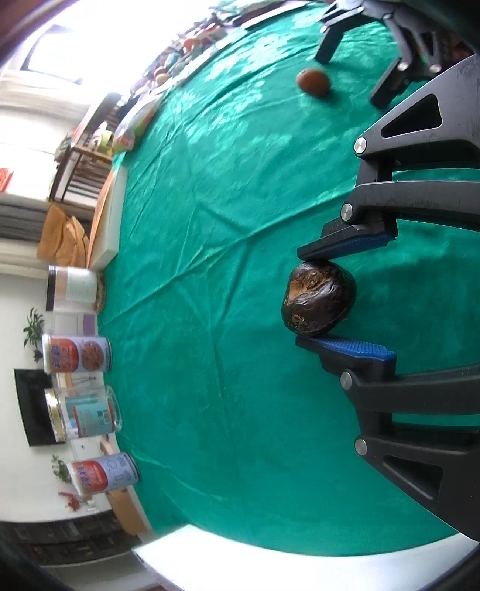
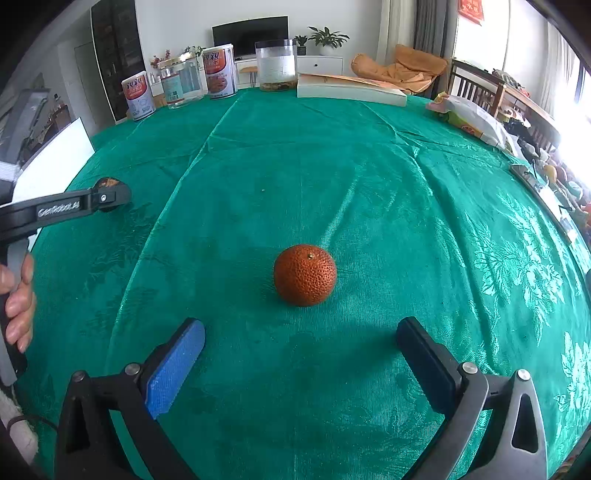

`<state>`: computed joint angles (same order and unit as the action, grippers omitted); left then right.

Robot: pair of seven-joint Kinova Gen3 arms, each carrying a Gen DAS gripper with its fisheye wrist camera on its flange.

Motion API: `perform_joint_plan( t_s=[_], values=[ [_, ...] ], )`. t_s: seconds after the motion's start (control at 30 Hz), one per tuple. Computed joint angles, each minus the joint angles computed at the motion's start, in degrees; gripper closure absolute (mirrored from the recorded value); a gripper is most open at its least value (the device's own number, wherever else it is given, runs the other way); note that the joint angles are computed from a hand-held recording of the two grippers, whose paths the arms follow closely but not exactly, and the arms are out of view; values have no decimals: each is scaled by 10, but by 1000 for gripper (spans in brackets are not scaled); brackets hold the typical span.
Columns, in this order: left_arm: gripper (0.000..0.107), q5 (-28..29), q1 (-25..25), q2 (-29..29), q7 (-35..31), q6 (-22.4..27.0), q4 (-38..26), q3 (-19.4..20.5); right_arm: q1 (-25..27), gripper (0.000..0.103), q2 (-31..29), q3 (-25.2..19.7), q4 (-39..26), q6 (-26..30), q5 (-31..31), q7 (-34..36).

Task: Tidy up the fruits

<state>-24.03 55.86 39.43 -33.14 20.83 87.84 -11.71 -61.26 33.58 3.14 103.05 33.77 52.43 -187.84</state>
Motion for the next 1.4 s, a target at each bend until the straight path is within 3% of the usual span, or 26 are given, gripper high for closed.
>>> perform_joint_plan(
  t_s=[0.07,0.2,0.27,0.3,0.33,0.43,0.63,0.93,1.3,1.4],
  values=[
    [67,-7,9,-14,-19,-17,24,16,0,0,0,-1,0,1,0,1],
    [65,-23,54,-10,-24,-1,30,-1,0,0,0,-1,0,1,0,0],
    [55,-36,78,-3,-4,19,23,-21,0,0,0,-1,0,1,0,0],
    [38,-42,87,-2,10,30,21,-29,0,0,0,-1,0,0,0,0],
    [29,-47,89,-3,23,32,25,-32,0,0,0,-1,0,0,0,0],
    [28,-50,68,-6,32,35,31,-11,0,0,-1,1,3,-4,4,-4],
    [16,-70,64,-5,68,51,33,-7,0,0,-2,2,6,-8,8,-9],
    [12,-111,78,2,126,46,38,-19,0,0,-2,1,6,-7,8,-9],
    [12,-132,75,0,147,48,41,-12,-4,0,-1,7,5,-9,2,-3],
    [12,-119,47,-6,119,54,38,18,16,0,-17,-8,32,-45,41,-44]
  ],
)
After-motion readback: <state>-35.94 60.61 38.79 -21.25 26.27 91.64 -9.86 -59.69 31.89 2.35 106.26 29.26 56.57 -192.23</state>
